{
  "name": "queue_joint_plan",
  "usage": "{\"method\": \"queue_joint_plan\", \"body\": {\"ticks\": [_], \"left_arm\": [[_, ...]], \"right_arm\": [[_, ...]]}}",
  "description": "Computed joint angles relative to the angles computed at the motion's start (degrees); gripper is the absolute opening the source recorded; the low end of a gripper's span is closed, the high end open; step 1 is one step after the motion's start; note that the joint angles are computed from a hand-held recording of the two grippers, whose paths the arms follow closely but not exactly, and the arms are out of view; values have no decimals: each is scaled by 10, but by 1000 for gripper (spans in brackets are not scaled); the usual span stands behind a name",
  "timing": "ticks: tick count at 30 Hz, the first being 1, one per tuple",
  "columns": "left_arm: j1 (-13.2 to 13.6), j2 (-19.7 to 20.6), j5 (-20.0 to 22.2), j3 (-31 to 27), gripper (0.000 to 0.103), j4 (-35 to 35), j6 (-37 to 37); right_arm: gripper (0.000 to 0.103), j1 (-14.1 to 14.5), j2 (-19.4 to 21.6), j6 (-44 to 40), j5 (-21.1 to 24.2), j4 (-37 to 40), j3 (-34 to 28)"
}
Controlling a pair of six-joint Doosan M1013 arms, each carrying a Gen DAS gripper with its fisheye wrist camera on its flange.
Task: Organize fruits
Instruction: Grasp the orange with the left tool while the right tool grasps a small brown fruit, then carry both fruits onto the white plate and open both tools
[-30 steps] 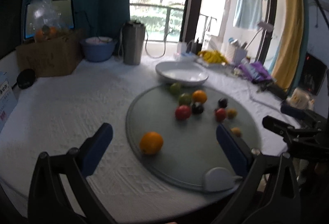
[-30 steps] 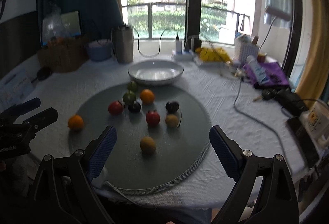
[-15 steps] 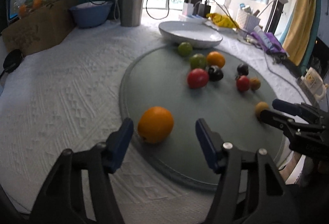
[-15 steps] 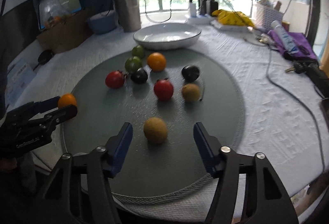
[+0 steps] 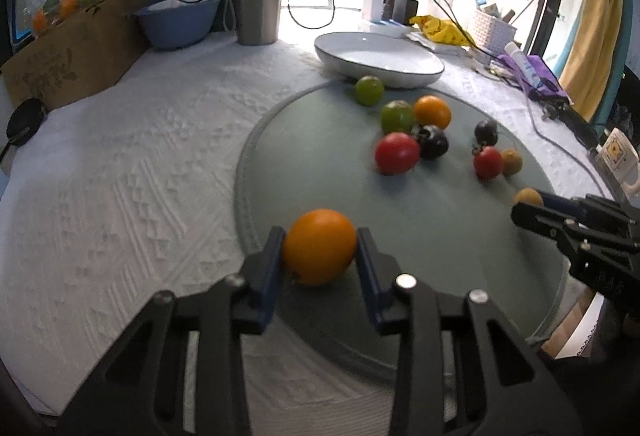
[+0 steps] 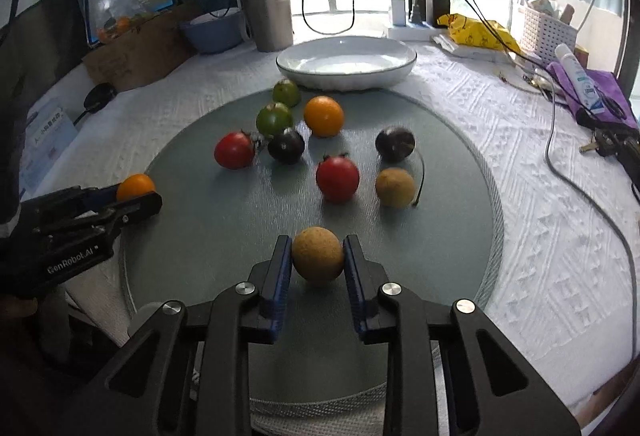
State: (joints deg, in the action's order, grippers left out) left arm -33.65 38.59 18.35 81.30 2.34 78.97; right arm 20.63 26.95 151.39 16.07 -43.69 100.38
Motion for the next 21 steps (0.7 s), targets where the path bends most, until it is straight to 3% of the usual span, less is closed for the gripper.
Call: {"method": "queue_joint_plan", "body": {"ticks": [10, 21], "left_arm": [[3, 2, -10, -35, 36, -43, 42], [13, 36, 17, -107, 36, -127, 129]], "right_arm": [[28, -12, -3, -16, -14, -15, -28], [28, -34, 19, -133, -7, 78, -79]]}}
